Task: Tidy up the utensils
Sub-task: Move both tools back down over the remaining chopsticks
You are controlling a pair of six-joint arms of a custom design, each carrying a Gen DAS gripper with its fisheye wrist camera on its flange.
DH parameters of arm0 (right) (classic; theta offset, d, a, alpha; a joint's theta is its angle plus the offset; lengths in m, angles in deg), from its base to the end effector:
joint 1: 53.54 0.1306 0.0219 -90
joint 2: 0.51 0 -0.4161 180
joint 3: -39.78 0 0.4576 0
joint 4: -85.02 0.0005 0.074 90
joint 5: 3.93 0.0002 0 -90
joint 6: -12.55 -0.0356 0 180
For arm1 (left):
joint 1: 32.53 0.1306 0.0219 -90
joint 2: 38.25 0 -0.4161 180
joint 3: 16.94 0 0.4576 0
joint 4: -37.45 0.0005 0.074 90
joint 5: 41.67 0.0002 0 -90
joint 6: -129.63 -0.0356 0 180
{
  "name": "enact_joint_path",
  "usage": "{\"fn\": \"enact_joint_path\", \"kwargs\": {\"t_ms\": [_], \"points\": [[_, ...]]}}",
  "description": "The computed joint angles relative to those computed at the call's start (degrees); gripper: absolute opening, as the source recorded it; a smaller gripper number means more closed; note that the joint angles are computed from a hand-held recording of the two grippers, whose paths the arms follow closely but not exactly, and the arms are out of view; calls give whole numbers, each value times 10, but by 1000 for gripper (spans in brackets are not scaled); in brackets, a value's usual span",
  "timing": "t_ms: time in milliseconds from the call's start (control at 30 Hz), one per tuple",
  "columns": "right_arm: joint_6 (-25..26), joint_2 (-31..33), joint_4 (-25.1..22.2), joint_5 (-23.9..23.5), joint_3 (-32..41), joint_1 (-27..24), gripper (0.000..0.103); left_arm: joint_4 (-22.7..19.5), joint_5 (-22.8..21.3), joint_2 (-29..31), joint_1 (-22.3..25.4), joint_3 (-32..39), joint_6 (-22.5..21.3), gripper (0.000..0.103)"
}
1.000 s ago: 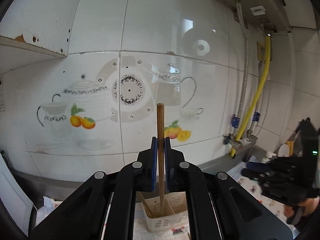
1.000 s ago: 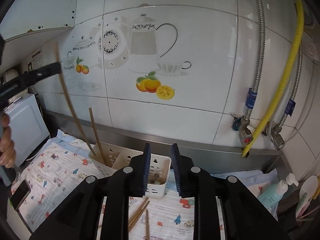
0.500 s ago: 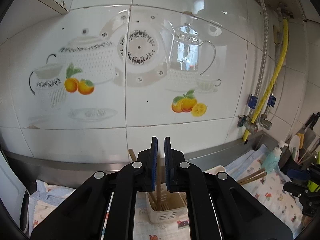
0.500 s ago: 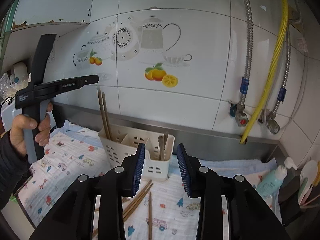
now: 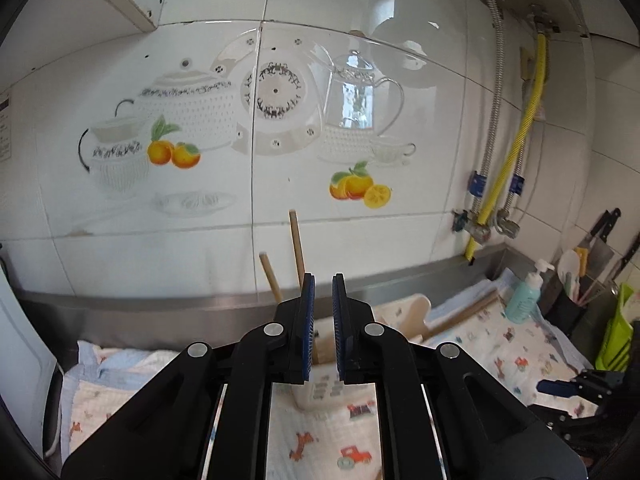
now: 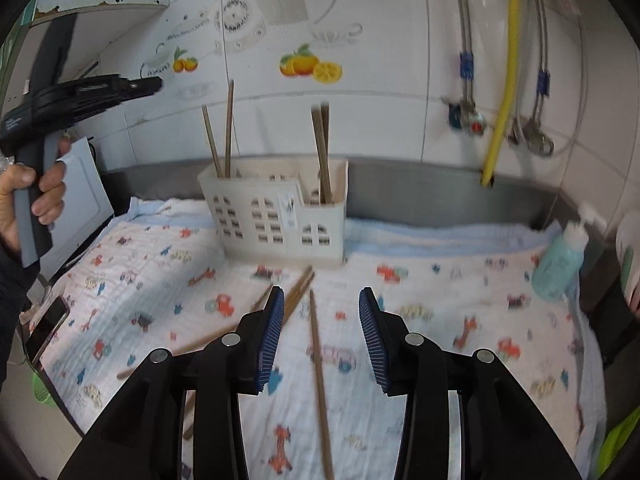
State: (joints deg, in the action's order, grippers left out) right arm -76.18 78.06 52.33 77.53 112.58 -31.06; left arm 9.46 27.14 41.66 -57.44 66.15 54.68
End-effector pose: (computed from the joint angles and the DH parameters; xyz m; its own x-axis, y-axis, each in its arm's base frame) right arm 0.4418 0.1880 0.4244 -0.5638 -0.2570 -0.7849 -0.4982 0.8638 0.0750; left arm 0.4615 -0.2007 0.5205 -0.3922 -0.0848 -0.9160 -0.0069 0.9960 -0.0892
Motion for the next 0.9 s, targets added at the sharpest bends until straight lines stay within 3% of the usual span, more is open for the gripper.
{"fn": "enact_joint_path", "kwargs": {"t_ms": [400, 900], "points": [[-43, -40, -3, 15, -106, 3, 35, -37, 1, -94, -50, -143, 55, 10], [-47, -19, 8, 28, -135, 5, 24, -80, 35, -139, -87, -260, 148, 10]]}}
